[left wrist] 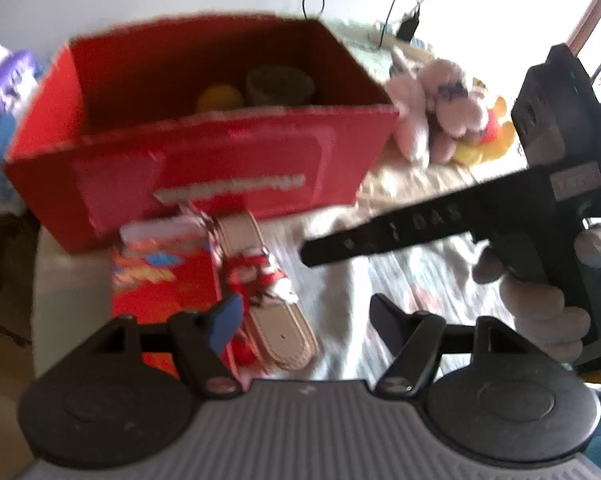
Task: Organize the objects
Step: 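Move the right tool to the beige strap and close on it, then lift the beige strap with the right tool and carry it over the box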
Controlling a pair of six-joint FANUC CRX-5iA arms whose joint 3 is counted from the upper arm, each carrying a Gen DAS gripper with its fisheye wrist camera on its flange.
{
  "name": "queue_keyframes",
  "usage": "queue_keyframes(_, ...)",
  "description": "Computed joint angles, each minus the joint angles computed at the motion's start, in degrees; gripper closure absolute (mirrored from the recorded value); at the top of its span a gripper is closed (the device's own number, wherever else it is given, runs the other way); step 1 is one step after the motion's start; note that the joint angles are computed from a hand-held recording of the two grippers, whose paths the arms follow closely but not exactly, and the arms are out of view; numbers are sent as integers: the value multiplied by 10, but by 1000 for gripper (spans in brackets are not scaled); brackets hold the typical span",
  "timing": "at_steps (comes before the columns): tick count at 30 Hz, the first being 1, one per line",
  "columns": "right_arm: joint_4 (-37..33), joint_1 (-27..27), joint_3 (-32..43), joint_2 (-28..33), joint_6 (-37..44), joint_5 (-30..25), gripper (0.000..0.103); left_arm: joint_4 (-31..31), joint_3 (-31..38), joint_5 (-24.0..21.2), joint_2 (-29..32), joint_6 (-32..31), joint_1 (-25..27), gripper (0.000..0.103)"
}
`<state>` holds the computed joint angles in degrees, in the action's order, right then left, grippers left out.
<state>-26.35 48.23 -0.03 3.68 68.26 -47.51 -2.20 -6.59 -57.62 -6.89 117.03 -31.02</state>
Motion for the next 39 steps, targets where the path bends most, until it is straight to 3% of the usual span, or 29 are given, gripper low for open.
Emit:
queue_keyframes(9,-71,-28,17,26,36,-25,69,-1,1,-17,35,25,1,31)
queue_keyframes(13,-89,-33,25,39,59,-30,66,42,-24,3,35,2,22,31)
queue_keyframes(19,-77,-20,22,46,54,-8,58,36,-17,8,46,-16,23,26)
queue_keyframes(25,-55,-16,10,33,48,-6,71,62,-20,13,49,-69,31,23)
queue_keyframes(30,-18,-13,-15,6,10,-5,73,128,-41,44,48,-150,40,23)
queue_keyframes(35,41,1,-50,-21,-48,12,77,118,-22,30,71,-168,31,23)
queue_keyframes(39,63,12,-58,-19,-91,37,69,114,-13,20,79,-177,32,23)
